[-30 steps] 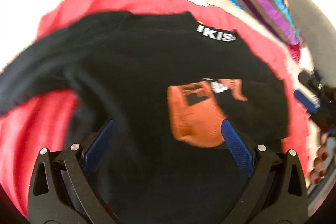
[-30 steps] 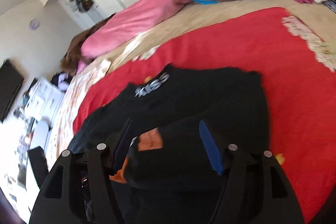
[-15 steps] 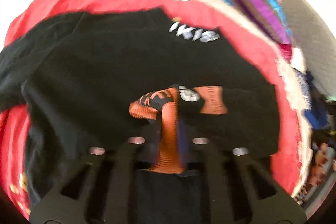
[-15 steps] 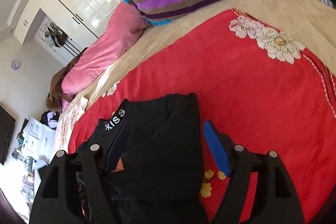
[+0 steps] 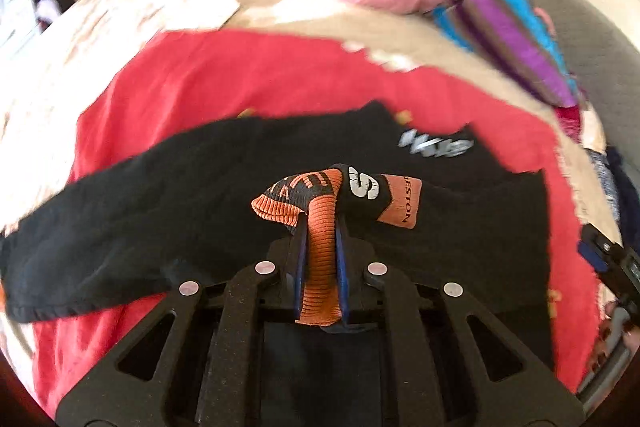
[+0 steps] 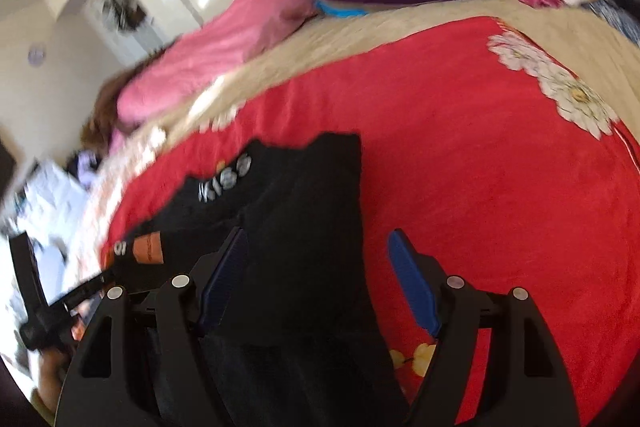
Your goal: Fold small clothes
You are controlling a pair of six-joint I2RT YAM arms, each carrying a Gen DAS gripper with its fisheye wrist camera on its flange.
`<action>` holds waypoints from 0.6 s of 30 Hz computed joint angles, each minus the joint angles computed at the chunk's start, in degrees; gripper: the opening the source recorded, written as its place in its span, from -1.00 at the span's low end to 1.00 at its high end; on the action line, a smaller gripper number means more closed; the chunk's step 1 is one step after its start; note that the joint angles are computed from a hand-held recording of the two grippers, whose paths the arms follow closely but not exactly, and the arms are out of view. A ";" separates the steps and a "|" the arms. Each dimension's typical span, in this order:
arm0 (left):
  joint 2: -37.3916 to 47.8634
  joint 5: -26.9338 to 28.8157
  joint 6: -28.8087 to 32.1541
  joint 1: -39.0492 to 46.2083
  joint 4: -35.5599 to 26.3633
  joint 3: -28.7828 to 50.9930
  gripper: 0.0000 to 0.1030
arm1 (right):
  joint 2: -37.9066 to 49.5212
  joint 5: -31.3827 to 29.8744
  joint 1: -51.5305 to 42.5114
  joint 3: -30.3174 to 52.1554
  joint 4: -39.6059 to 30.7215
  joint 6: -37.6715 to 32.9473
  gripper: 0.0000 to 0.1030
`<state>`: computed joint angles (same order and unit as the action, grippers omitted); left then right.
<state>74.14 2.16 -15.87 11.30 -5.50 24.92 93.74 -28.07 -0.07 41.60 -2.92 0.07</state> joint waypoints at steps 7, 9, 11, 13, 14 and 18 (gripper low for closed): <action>2.31 -2.37 3.87 2.05 6.17 -3.30 -0.69 | 1.77 7.51 10.69 -4.22 7.00 -2.65 0.39; 3.12 -4.38 4.64 1.19 7.28 -3.64 -0.56 | 2.91 7.61 11.91 -4.29 8.14 -2.90 0.39; 2.69 -5.30 5.18 1.31 7.01 -4.29 -0.46 | 5.20 8.27 12.74 -3.75 8.59 -2.76 0.39; 1.74 -4.87 5.81 2.26 7.13 -5.51 -0.43 | 7.82 10.97 13.28 -2.09 6.73 -2.43 0.39; 1.26 -4.74 6.13 2.56 7.17 -6.26 -0.39 | 9.51 11.37 13.06 -1.01 5.71 -2.39 0.38; -1.24 -3.11 6.91 4.16 6.57 -7.88 -0.28 | 10.45 11.15 13.02 0.10 4.60 -2.21 0.39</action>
